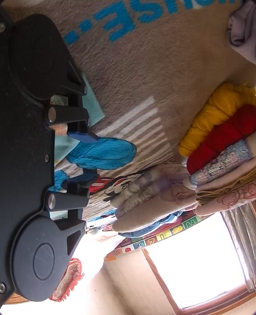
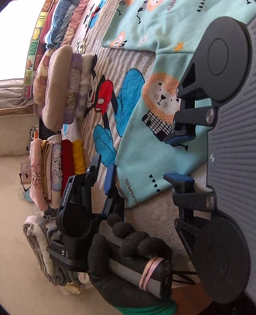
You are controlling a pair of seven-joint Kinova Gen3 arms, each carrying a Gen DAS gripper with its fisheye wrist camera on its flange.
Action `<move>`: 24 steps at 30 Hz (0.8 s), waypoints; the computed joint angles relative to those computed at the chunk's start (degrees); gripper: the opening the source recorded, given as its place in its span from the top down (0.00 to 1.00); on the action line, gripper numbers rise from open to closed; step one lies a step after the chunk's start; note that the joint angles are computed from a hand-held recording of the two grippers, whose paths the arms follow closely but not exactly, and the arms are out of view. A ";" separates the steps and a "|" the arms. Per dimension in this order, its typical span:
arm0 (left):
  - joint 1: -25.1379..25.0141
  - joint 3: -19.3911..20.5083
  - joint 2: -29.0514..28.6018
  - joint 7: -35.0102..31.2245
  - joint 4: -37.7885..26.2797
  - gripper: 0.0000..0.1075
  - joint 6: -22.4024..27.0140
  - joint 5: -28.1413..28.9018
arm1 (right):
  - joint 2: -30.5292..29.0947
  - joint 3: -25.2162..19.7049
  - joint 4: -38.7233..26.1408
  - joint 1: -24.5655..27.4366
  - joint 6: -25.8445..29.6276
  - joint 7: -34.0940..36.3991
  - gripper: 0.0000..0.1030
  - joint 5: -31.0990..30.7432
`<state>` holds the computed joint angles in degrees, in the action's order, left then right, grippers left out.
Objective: Fold clothes
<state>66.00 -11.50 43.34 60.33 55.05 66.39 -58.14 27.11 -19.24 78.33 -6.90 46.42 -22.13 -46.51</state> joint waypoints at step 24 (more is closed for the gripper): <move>-1.65 0.96 8.16 -13.59 -14.19 0.57 -15.99 -2.37 | -11.30 10.59 15.33 14.14 15.60 15.62 0.53 -17.48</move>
